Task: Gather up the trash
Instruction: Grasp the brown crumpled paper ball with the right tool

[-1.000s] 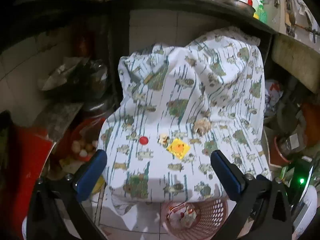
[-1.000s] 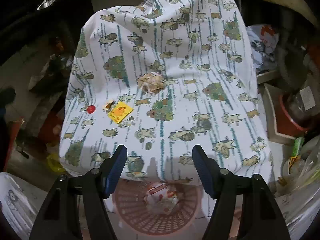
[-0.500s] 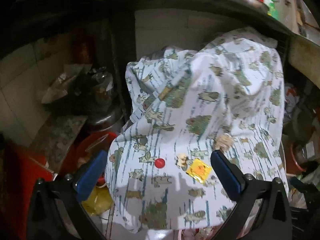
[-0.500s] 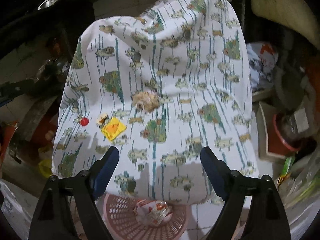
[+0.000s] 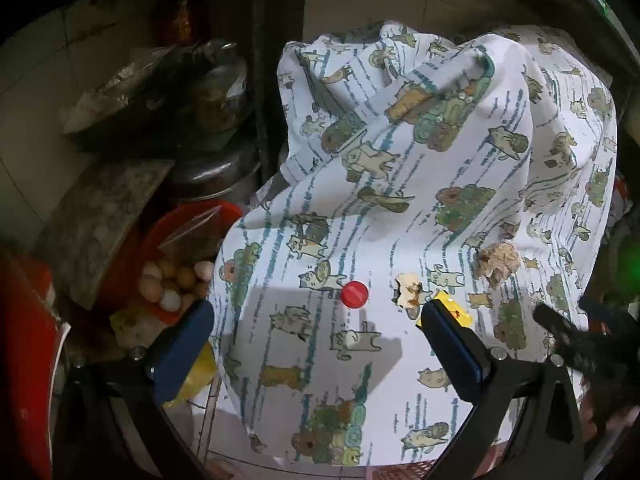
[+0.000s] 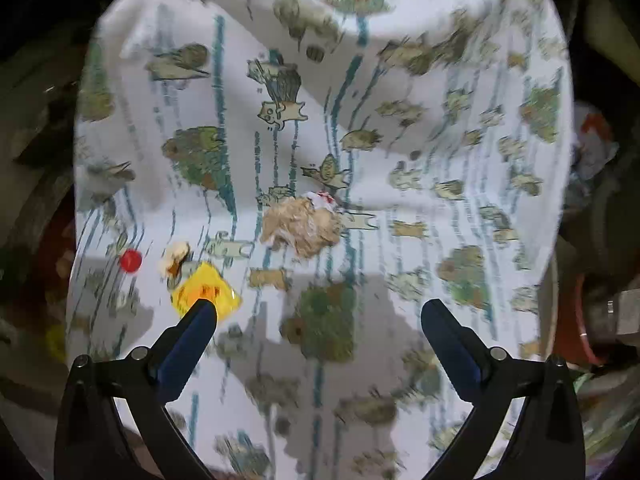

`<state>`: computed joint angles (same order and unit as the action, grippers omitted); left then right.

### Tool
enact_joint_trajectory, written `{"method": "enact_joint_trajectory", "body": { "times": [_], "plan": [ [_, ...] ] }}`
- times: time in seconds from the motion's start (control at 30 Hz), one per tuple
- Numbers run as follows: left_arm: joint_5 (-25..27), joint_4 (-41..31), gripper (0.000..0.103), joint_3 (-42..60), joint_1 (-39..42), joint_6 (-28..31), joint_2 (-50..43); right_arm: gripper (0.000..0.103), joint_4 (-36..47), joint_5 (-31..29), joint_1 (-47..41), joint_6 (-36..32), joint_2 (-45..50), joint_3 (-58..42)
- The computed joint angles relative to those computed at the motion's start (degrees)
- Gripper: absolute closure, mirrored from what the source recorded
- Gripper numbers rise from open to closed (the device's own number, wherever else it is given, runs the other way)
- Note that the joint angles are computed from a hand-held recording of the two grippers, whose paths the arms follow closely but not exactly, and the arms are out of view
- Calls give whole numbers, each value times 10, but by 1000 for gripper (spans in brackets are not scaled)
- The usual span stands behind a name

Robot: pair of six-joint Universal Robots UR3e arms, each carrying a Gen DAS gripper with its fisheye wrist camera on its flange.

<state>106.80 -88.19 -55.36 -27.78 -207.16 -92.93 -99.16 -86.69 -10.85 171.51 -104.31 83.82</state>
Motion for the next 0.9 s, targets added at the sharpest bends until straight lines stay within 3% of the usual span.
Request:
{"method": "enact_joint_trajectory", "body": {
  "times": [0.1,0.3,0.43,0.5,0.63,0.77,0.9],
  "plan": [
    [8,2,0,3,-1,8,-2,0,-33,-16,19,31,61,-17],
    [-27,3,0,-11,30,4,10,0,-85,-74,58,51,167,-62],
    [-17,9,0,-9,35,2,6,1,-89,-62,54,41,199,-75],
    [-18,9,0,-8,34,-1,5,10,-94,-43,46,41,207,-73],
    [-19,9,0,-8,32,0,3,48,-57,5,18,42,222,-90],
    [3,-6,0,-6,36,-20,1,55,-51,22,-6,37,171,-71],
    [-46,0,0,-35,86,-32,32,56,-15,96,-45,-22,71,-34]
  ]
}}
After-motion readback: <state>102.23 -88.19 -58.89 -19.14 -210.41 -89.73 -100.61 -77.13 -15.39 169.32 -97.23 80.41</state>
